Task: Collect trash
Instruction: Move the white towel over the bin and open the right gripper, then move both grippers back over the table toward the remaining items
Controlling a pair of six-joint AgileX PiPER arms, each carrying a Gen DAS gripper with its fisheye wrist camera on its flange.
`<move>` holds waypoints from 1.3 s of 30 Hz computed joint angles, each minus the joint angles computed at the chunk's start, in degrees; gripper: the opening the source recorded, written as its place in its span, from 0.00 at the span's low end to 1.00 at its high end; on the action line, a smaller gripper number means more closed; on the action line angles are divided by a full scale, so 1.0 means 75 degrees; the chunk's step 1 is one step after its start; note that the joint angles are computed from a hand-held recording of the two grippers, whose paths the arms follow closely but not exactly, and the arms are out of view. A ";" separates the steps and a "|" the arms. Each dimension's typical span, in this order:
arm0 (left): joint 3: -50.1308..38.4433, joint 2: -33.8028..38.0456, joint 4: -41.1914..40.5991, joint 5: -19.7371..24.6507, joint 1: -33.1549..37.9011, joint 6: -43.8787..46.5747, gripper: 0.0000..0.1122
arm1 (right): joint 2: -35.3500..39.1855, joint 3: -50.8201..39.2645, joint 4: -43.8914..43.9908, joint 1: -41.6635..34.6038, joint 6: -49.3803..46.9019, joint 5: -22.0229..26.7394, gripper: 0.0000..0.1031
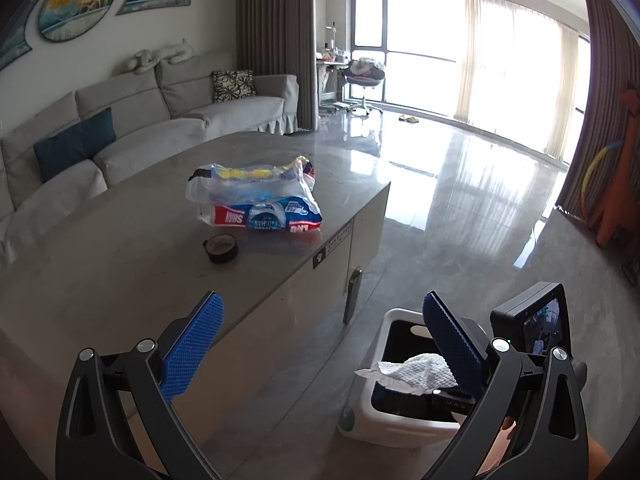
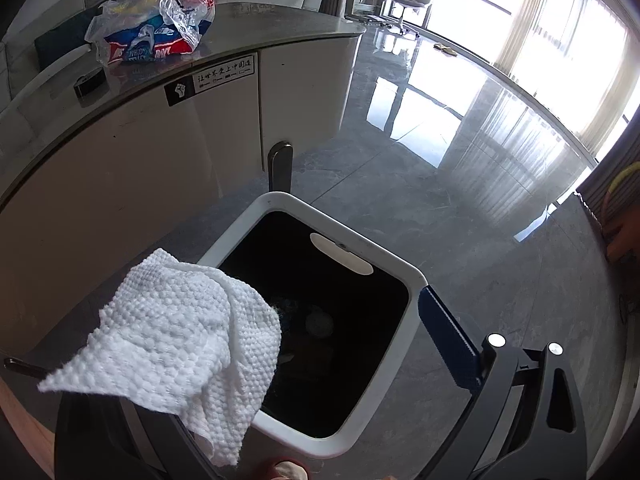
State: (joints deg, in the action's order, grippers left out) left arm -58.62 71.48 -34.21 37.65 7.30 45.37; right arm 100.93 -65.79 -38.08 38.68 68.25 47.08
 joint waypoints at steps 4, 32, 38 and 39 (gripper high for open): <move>0.0003 0.0015 -0.0080 0.0041 0.0086 0.0095 0.89 | -0.0026 -0.0030 0.0443 -0.0231 -0.0154 0.0012 0.96; -0.0023 0.0250 0.0115 0.0063 -0.0050 -0.0027 0.89 | 0.2706 -0.2634 0.4305 -0.1943 -0.4957 0.2438 0.95; 0.0000 0.0297 0.0178 -0.0067 -0.0047 -0.0068 0.89 | 0.1563 -0.1537 0.6014 -0.2515 -0.5610 0.0869 0.96; -0.0030 0.0332 0.0150 -0.0040 -0.0025 -0.0062 0.89 | 0.1318 -0.1292 0.6648 -0.2794 -0.5942 0.0596 0.96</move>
